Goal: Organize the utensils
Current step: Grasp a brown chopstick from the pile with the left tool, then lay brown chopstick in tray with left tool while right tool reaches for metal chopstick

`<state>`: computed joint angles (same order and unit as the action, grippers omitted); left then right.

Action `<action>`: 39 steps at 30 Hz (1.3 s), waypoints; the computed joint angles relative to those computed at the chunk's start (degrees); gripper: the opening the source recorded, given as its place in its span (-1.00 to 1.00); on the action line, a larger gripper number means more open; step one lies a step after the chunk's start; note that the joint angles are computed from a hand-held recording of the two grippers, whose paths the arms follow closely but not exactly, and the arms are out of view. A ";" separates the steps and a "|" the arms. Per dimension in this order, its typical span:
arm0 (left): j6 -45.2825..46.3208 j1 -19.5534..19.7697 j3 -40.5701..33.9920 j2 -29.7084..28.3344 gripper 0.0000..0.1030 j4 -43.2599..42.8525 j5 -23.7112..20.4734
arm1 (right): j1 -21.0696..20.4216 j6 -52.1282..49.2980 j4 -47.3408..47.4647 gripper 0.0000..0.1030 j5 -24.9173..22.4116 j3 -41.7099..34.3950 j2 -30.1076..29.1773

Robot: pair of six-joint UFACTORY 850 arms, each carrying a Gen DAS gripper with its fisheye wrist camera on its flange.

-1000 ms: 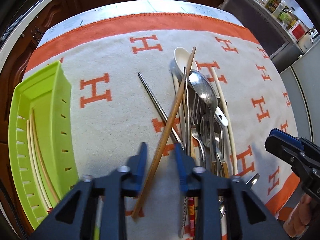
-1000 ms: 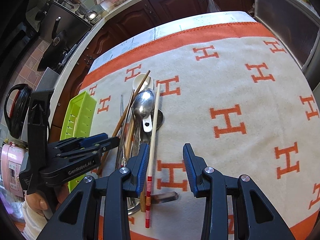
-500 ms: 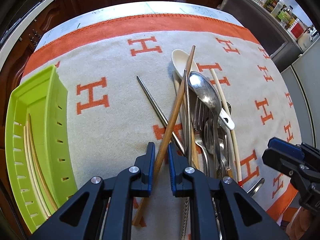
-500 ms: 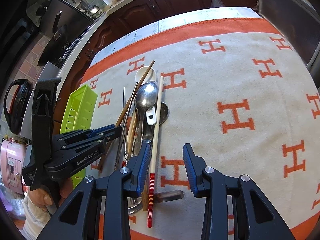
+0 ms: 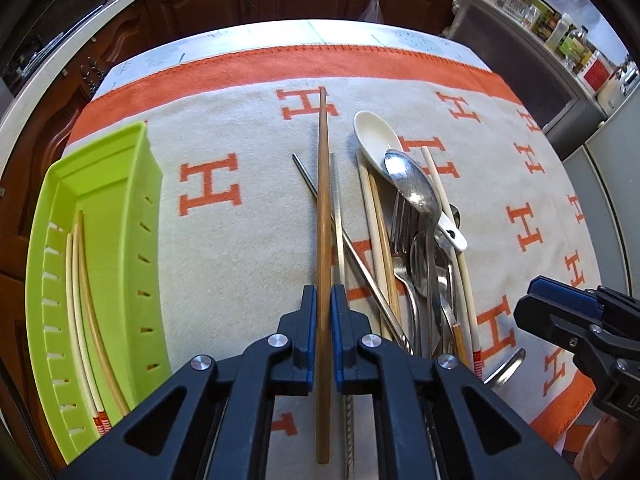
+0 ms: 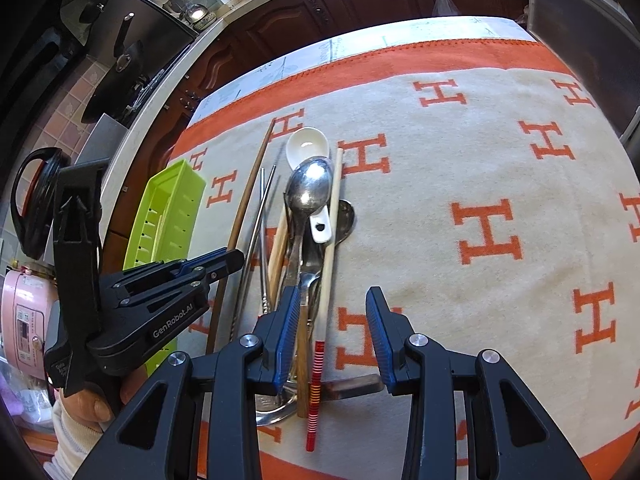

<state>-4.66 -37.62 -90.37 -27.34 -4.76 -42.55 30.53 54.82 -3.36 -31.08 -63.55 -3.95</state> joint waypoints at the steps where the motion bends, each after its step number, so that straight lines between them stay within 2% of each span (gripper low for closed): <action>1: 0.10 0.12 0.40 0.36 -0.92 -0.40 0.33 | 0.10 0.00 -0.05 -0.30 -0.01 -0.08 -0.02; 7: 0.65 1.47 2.82 2.51 -0.92 -2.67 1.14 | 0.68 -1.93 2.23 -0.30 0.73 -0.89 -0.55; 13: 1.61 2.96 5.97 6.04 -0.92 -5.68 2.53 | -0.35 -11.16 12.34 -0.47 2.71 -2.41 -2.21; 18: 0.72 4.51 8.80 10.74 -0.92 -7.04 3.40 | -0.45 -17.47 17.54 -0.52 1.07 -6.90 -5.81; 23: -1.70 6.92 11.26 15.67 -0.92 -4.53 3.33 | 0.25 -20.33 19.03 -0.53 -4.70 -15.35 -12.77; 27: -3.55 8.98 12.44 17.30 -0.92 -2.15 2.77 | 0.96 -20.31 19.58 -0.54 -9.40 -21.16 -18.14; 33: -1.94 12.29 14.90 17.31 -0.91 -3.25 1.32 | 2.83 -14.78 14.39 -0.55 -16.95 -28.10 -24.61; 39: -0.17 14.03 16.87 15.91 -0.91 -3.98 0.72 | 5.31 -9.25 6.02 -0.54 -21.28 -32.32 -27.78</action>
